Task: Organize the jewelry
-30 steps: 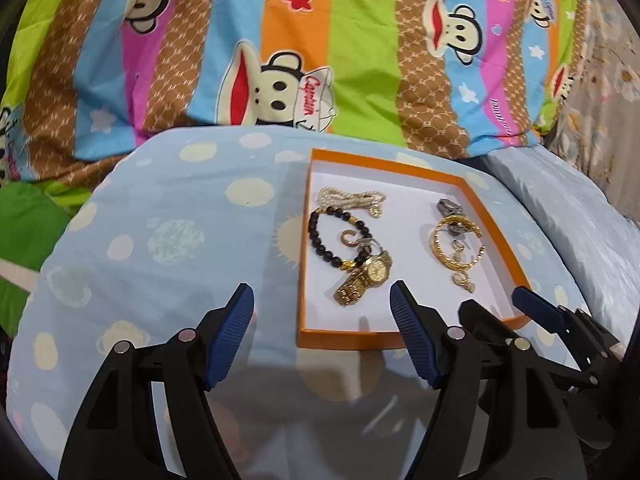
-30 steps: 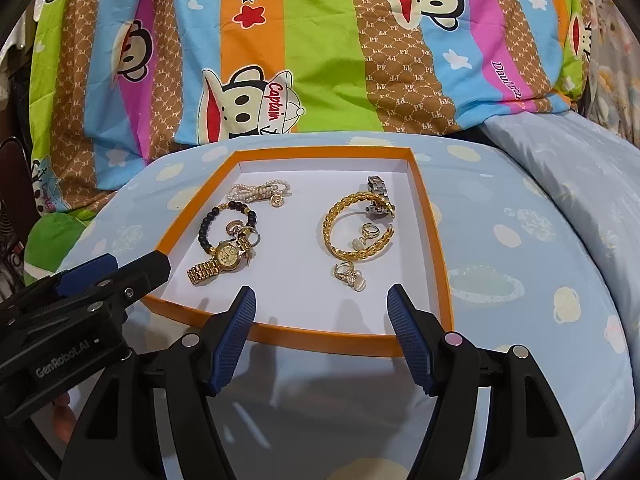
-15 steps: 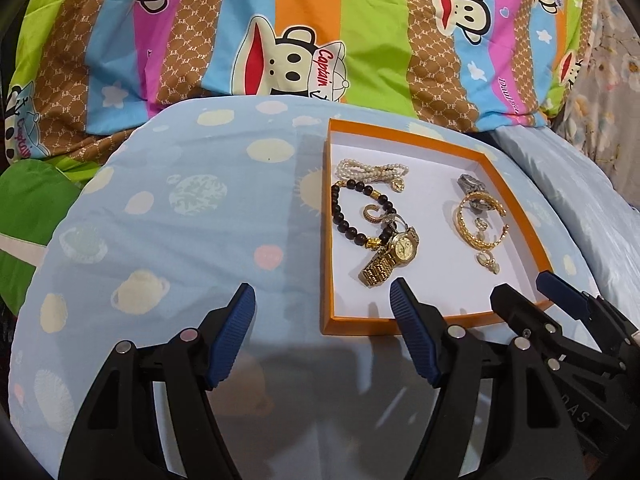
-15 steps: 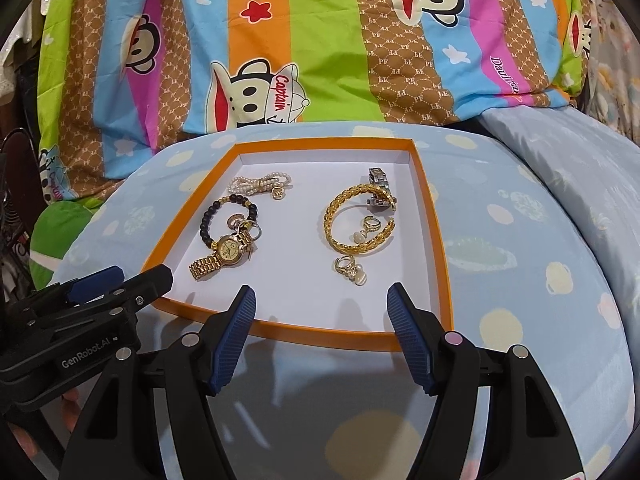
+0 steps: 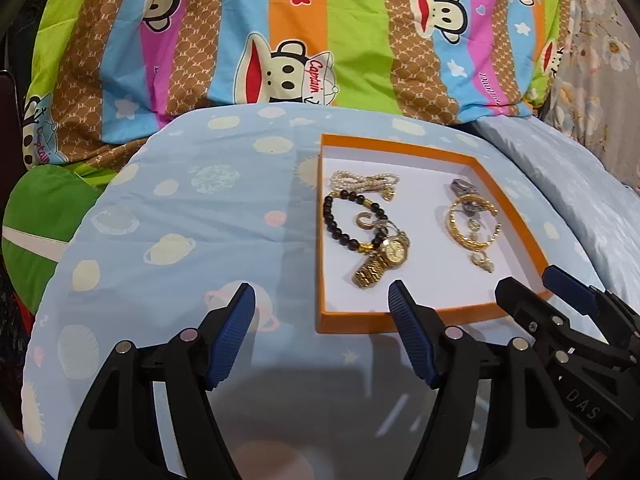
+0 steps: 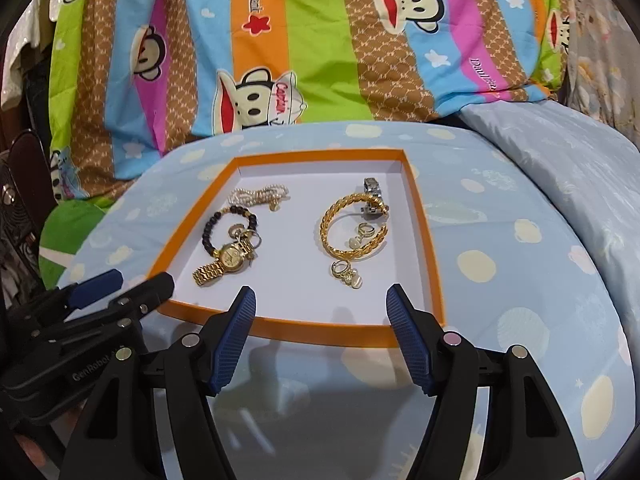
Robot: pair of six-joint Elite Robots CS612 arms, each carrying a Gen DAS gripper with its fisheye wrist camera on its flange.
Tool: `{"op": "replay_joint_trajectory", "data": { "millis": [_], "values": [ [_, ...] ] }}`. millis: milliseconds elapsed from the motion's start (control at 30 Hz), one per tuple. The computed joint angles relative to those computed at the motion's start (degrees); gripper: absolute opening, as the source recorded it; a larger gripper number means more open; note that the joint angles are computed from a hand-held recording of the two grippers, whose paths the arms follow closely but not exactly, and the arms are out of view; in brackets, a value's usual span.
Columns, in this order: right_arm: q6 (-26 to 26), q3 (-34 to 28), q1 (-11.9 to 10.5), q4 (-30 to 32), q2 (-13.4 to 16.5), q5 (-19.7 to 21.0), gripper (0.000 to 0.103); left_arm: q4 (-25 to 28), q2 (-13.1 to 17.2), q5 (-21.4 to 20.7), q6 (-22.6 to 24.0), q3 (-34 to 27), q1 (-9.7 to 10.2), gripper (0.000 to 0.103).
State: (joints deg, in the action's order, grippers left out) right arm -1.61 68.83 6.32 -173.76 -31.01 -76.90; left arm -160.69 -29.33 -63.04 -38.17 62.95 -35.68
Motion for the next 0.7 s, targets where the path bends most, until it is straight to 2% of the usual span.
{"op": "replay_joint_trajectory", "data": {
  "millis": [400, 700],
  "values": [
    [1.0, 4.6, 0.0, -2.8, -2.1, -1.8, 0.066, -0.3, -1.0, 3.9, -0.8, 2.0, -1.69, 0.066],
    [0.4, 6.9, 0.4, -3.8, -2.6, -5.1, 0.067, 1.0, -1.3, 5.4, -1.6, 3.2, -2.53, 0.067]
  ]
}}
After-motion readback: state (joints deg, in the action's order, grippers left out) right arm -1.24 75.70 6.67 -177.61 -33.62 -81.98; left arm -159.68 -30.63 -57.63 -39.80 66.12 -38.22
